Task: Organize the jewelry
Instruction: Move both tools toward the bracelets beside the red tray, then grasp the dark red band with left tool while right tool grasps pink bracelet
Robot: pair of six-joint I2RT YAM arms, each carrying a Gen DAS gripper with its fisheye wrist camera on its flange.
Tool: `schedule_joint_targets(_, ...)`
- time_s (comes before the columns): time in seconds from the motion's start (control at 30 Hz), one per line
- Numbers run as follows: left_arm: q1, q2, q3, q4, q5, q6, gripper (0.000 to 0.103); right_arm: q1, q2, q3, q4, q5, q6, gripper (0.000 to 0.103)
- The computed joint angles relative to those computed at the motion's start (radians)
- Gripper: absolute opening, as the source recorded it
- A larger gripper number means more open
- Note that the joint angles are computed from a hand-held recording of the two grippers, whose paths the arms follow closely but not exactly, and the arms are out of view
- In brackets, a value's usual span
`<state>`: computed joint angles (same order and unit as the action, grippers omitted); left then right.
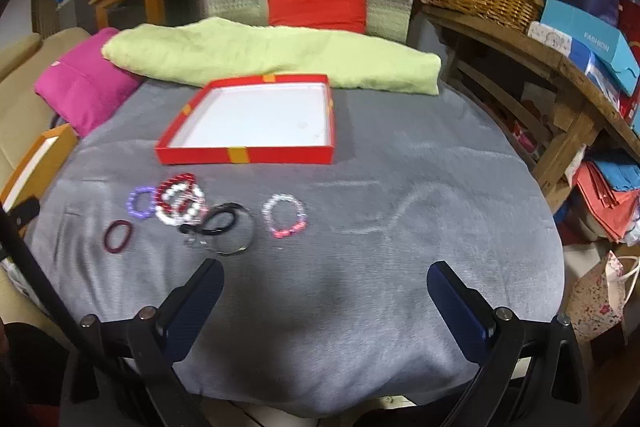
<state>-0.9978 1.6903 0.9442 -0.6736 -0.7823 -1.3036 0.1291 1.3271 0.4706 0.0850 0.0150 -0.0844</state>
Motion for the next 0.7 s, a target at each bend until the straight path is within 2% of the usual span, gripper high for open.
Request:
schedule_joint_targets(0.13, 0.085, 0.029, -0.062, 0.225, 0.134, 0.158, 0.103, -0.064, 0.170, 0.094, 0.026, -0.095, -0.003, 0.099)
schedule_joint_targets(0.2, 0.123, 0.061, -0.057, 0.287, 0.182, 0.229, 0.103, -0.087, 0.270, 0.171, -0.005, -0.140, -0.019, 0.091)
schedule_joint_targets(0.27, 0.155, 0.085, -0.049, 0.337, 0.221, 0.296, 0.102, -0.109, 0.363, 0.243, -0.022, -0.184, -0.027, 0.078)
schedule_joint_targets(0.3, 0.168, 0.096, -0.045, 0.359, 0.237, 0.319, 0.100, -0.115, 0.403, 0.276, -0.038, -0.209, -0.024, 0.076)
schedule_joint_targets(0.33, 0.178, 0.108, -0.043, 0.381, 0.253, 0.341, 0.097, -0.116, 0.437, 0.304, -0.048, -0.216, -0.025, 0.069)
schedule_joint_targets(0.47, 0.203, 0.166, -0.026, 0.420, 0.336, 0.382, 0.080, -0.105, 0.555, 0.414, -0.109, -0.265, -0.025, 0.048)
schedule_joint_targets(0.53, 0.211, 0.189, -0.014, 0.429, 0.369, 0.397, 0.074, -0.095, 0.591, 0.453, -0.116, -0.272, -0.025, 0.045)
schedule_joint_targets(0.7, 0.219, 0.215, 0.002, 0.430, 0.389, 0.412, 0.072, -0.058, 0.668, 0.547, -0.145, -0.286, -0.006, 0.045)
